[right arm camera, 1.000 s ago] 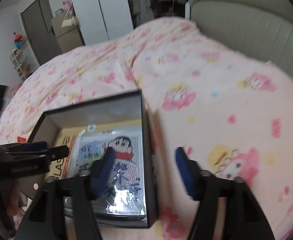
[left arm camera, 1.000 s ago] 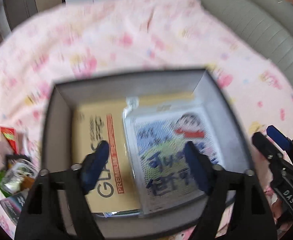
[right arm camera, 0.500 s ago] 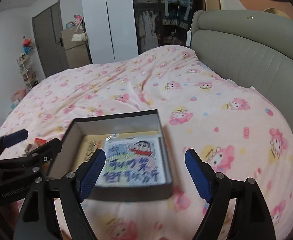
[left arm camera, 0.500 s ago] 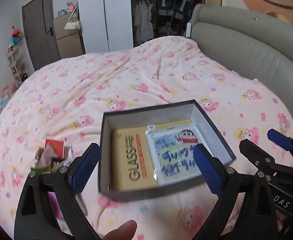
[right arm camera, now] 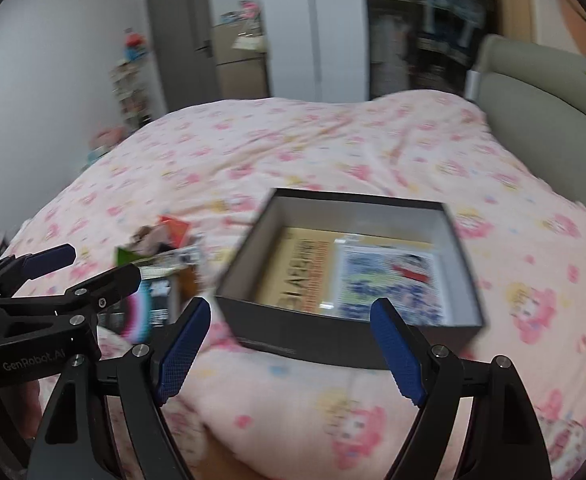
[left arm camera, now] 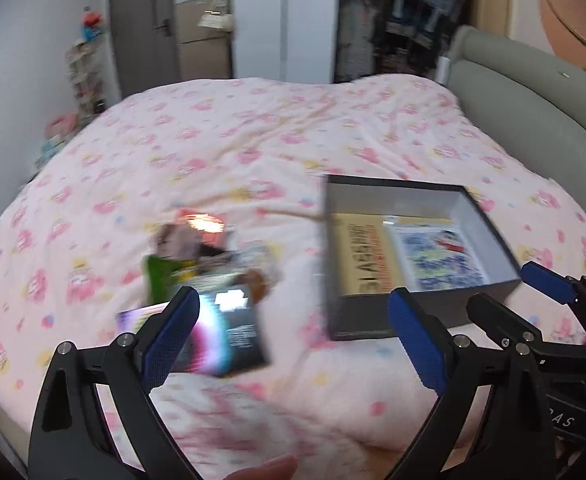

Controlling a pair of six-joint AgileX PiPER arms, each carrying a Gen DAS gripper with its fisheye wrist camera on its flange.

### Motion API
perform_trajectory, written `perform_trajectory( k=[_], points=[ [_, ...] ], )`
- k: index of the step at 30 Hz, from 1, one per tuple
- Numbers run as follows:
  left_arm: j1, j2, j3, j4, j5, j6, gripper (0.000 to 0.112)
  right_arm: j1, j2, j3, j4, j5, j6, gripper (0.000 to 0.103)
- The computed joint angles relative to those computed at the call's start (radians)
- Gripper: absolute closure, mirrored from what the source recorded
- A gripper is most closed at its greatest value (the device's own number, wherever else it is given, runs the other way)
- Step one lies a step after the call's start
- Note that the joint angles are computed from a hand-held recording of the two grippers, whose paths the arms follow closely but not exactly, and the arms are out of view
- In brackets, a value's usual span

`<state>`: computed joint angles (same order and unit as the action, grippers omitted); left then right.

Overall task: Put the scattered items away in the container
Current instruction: 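Move the left gripper to the scattered items and grasp the Smart Devil box, then lift the Smart Devil box and carry it over the black box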

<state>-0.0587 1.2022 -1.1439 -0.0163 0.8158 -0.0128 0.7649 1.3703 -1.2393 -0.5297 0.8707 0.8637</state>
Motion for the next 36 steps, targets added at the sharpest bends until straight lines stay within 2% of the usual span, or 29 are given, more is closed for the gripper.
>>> perform_trajectory(
  k=[3,7,9,10,12,15,20,23,25,27,29,30,31,33,36],
  points=[
    [0.151,0.016,0.023,-0.037,-0.015,0.069,0.016,0.074,0.145,-0.115,-0.04,0.004,0.021,0.022],
    [0.417,0.125,0.026,-0.227,0.012,0.268,0.015,0.079,0.352,-0.279,0.061,-0.031,-0.113,0.022],
    [0.507,0.189,0.026,-0.249,-0.009,0.31,0.017,0.072,0.432,-0.334,0.104,-0.032,-0.149,0.022],
    [0.56,0.232,0.018,-0.29,-0.008,0.353,0.022,0.055,0.479,-0.366,0.152,-0.034,-0.19,0.022],
    [0.651,0.326,-0.014,-0.382,0.024,0.419,0.027,0.026,0.55,-0.417,0.238,-0.025,-0.268,0.022],
    [0.735,0.467,-0.053,-0.485,0.064,0.484,0.027,0.027,0.632,-0.493,0.284,-0.01,-0.322,0.021],
    [0.803,0.646,-0.139,-0.623,0.191,0.553,0.03,0.027,0.721,-0.611,0.401,0.012,-0.453,0.021],
    [0.79,0.675,-0.138,-0.659,0.191,0.587,0.037,0.054,0.816,-0.75,0.329,0.101,-0.439,0.021],
    [0.766,0.688,-0.138,-0.649,0.18,0.581,0.04,0.048,0.857,-0.804,0.388,0.121,-0.504,0.021],
    [0.764,0.702,-0.145,-0.662,0.19,0.587,0.04,0.032,0.924,-0.893,0.45,0.193,-0.525,0.021],
    [0.772,0.71,-0.153,-0.683,0.21,0.612,0.044,0.0,0.935,-0.88,0.536,0.165,-0.549,0.021],
    [0.775,0.72,-0.161,-0.699,0.23,0.627,0.049,-0.027,0.952,-0.884,0.605,0.166,-0.563,0.023],
    [0.779,0.734,-0.177,-0.709,0.257,0.635,0.056,-0.06,0.962,-0.871,0.698,0.152,-0.588,0.032],
    [0.766,0.724,-0.189,-0.692,0.276,0.623,0.056,-0.092,0.943,-0.816,0.808,0.103,-0.615,0.042],
    [0.753,0.646,-0.168,-0.676,0.276,0.642,0.056,-0.061,0.85,-0.716,0.729,0.033,-0.589,0.044]
  ],
)
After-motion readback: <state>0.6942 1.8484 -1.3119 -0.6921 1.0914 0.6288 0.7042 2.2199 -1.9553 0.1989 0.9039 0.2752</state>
